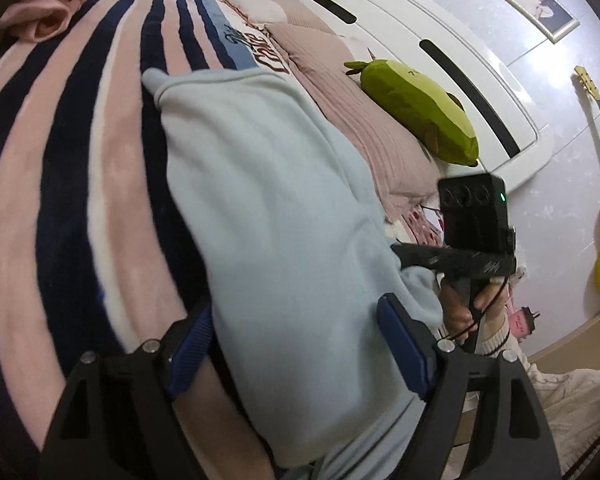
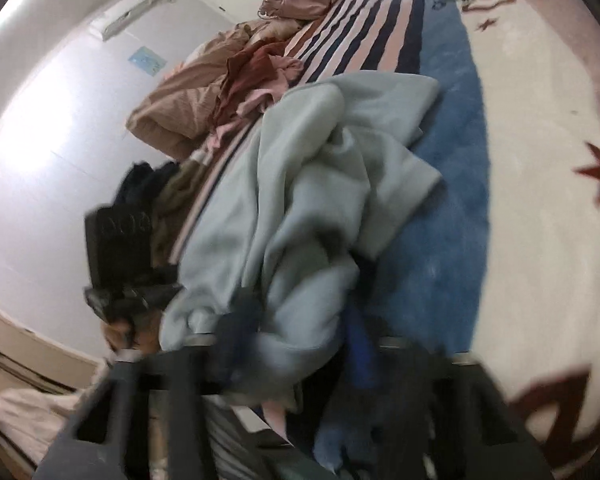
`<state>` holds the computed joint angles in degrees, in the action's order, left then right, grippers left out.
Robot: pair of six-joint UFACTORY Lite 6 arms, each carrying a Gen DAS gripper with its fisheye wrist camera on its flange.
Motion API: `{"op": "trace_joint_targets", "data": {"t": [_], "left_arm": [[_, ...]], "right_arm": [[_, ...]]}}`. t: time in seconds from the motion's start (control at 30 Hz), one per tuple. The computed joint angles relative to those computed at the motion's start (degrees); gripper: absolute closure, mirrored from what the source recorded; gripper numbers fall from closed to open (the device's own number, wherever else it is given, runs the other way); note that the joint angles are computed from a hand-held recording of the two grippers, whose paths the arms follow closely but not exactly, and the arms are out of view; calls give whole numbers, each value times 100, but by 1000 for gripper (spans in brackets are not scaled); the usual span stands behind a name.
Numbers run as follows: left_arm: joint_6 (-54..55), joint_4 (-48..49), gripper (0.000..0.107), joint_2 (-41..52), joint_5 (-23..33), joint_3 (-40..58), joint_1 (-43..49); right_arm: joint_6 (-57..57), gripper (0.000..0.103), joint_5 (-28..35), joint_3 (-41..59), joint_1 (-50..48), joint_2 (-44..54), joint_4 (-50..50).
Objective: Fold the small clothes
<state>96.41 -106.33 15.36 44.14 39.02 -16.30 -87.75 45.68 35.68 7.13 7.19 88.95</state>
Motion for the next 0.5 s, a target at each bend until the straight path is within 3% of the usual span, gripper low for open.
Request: {"op": "trace_joint_targets", "data": {"t": [0.1, 0.27, 0.37, 0.4, 0.5], "left_arm": [[220, -198, 29, -165, -29, -274, -108], [491, -622, 29, -299, -198, -486, -494], [466, -698, 29, -396, -398, -488, -658], [387, -594, 29, -440, -407, -493, -624], [142, -277, 29, -661, -523, -529, -509]], "right_arm": [[-474, 95, -219, -671, 276, -310, 673], [-1210, 95, -480, -856, 911, 80, 1881], [-838, 92, -691, -880, 841, -276, 1395], [-505, 87, -893, -780, 819, -430, 981], [514, 49, -1702, -539, 793, -1034, -200]]}}
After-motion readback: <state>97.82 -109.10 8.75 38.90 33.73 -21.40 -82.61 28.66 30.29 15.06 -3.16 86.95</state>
